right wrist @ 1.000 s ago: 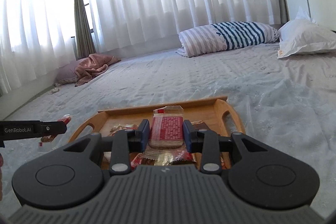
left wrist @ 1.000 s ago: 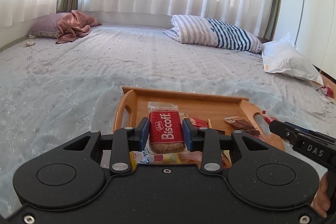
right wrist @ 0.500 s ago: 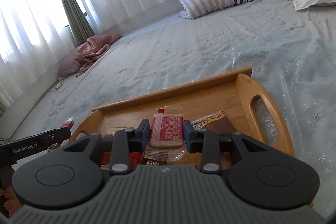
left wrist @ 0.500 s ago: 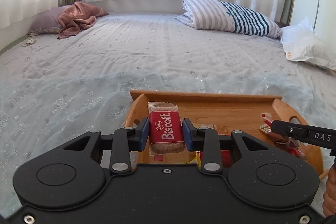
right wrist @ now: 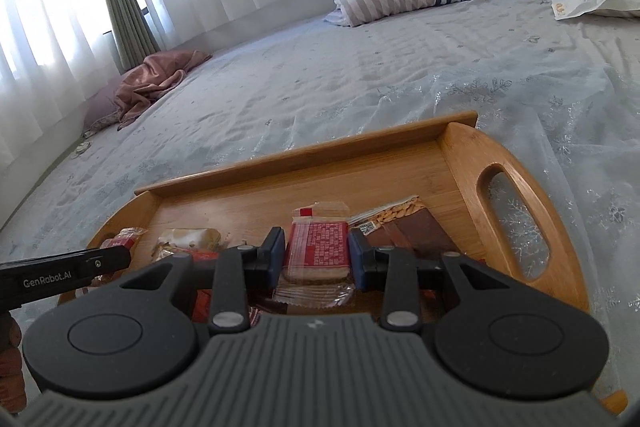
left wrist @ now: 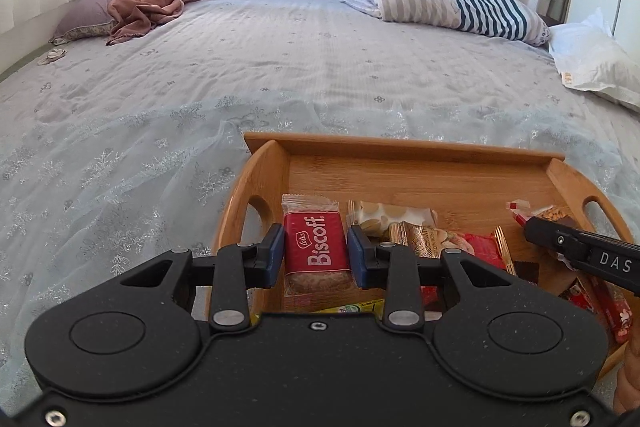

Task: Organize snacks
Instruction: 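Carry the Biscoff packet with the left gripper while the right carries the wafer packet over the tray, then open the left gripper on the tray while the right releases the wafer packet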

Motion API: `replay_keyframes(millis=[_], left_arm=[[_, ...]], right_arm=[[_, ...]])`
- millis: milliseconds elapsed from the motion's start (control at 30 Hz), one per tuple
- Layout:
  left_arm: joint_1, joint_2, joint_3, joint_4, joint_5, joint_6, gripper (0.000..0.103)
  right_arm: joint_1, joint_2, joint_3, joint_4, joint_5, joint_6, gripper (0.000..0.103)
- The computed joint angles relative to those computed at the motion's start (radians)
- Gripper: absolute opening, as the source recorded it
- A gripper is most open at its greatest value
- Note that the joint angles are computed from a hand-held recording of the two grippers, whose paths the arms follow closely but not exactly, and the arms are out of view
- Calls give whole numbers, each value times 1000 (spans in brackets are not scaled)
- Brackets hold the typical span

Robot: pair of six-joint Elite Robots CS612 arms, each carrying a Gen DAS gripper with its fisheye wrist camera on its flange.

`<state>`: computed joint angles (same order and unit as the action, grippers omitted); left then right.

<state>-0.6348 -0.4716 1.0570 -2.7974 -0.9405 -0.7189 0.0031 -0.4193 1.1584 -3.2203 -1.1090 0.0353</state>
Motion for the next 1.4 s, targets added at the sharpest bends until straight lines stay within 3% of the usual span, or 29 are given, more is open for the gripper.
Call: replay_keyframes(millis=[433, 1000, 1100, 1133, 1233, 1400], left_arm=[[0, 12, -15, 12, -28, 23, 32], [4, 15, -12, 16, -40, 19, 33], [2, 11, 0, -20, -47, 34, 53], [-1, 9, 4, -28, -41, 38, 60], [-14, 1, 14, -22, 16, 54, 80], [-27, -29, 64, -72, 23, 64, 92]], right_arm=[[14, -1, 10, -14, -56, -69, 38], [14, -2, 12, -14, -54, -68, 39], [12, -8, 27, -42, -48, -50, 50], [9, -10, 34, -55, -39, -55, 61], [6, -20, 57, -99, -35, -74, 68], [-7, -42, 98, -158, -12, -76, 77]])
